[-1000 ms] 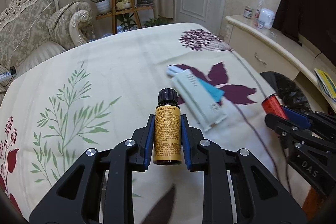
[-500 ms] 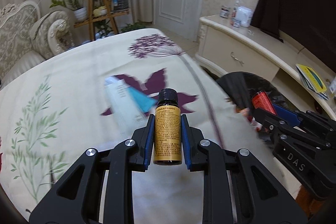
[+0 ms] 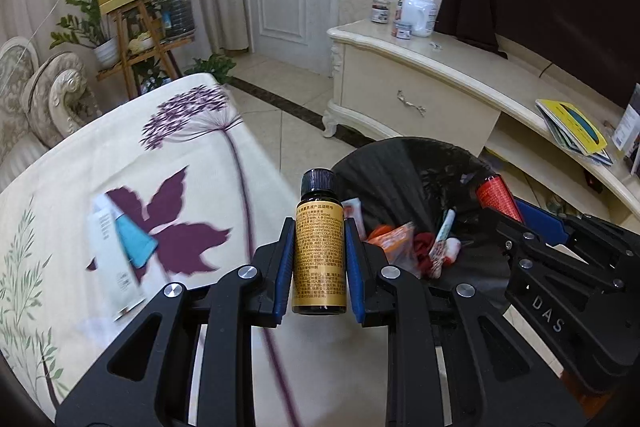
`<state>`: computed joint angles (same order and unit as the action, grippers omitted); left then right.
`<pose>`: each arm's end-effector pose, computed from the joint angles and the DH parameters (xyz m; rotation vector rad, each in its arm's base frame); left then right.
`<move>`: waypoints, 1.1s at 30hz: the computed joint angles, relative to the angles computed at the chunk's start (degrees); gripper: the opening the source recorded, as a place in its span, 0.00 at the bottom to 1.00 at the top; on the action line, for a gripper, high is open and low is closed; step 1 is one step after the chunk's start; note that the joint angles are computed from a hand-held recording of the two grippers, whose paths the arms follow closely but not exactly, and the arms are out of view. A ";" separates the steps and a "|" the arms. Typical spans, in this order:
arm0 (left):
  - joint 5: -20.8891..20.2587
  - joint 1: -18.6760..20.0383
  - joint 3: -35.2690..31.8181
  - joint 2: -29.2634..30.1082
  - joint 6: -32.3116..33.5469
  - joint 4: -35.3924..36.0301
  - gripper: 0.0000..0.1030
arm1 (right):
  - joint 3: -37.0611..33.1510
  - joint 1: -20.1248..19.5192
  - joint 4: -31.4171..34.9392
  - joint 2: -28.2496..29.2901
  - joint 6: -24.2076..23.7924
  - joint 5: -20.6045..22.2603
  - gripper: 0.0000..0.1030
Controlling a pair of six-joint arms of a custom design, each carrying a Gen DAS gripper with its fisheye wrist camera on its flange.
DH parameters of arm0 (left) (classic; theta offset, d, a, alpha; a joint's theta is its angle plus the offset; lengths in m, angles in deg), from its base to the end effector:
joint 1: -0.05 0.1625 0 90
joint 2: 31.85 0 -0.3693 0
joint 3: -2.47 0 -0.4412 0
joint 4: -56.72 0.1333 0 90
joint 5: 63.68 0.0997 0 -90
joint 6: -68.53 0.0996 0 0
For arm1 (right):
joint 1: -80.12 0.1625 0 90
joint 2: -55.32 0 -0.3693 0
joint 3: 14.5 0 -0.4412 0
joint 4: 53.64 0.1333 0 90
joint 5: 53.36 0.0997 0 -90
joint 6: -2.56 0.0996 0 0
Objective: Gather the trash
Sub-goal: 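Carry amber bottle in left tool and red cylinder in right tool over bin, then open left tool to drop amber bottle while right tool releases red cylinder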
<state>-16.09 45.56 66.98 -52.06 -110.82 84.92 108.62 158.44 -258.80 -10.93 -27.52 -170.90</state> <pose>-0.2700 -0.5609 -0.1182 0.8126 2.3396 -0.7111 -0.0193 -0.5244 0.1694 0.0546 -2.2035 0.9470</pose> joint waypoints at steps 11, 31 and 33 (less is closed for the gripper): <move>0.54 -0.21 -10.88 8.00 0.65 4.75 0.23 | -1.87 -2.73 -0.21 0.19 0.43 0.11 0.24; -1.69 0.46 -8.91 6.01 -1.74 4.92 0.66 | -2.51 -2.41 -1.13 1.23 1.46 -0.42 0.58; -2.68 0.68 -7.01 4.47 -2.74 4.63 0.68 | -2.50 -1.92 -0.98 1.54 1.24 -0.18 0.62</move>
<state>-18.77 46.25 59.96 -47.58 -113.56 89.54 106.12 156.52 -259.79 -9.39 -26.28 -171.08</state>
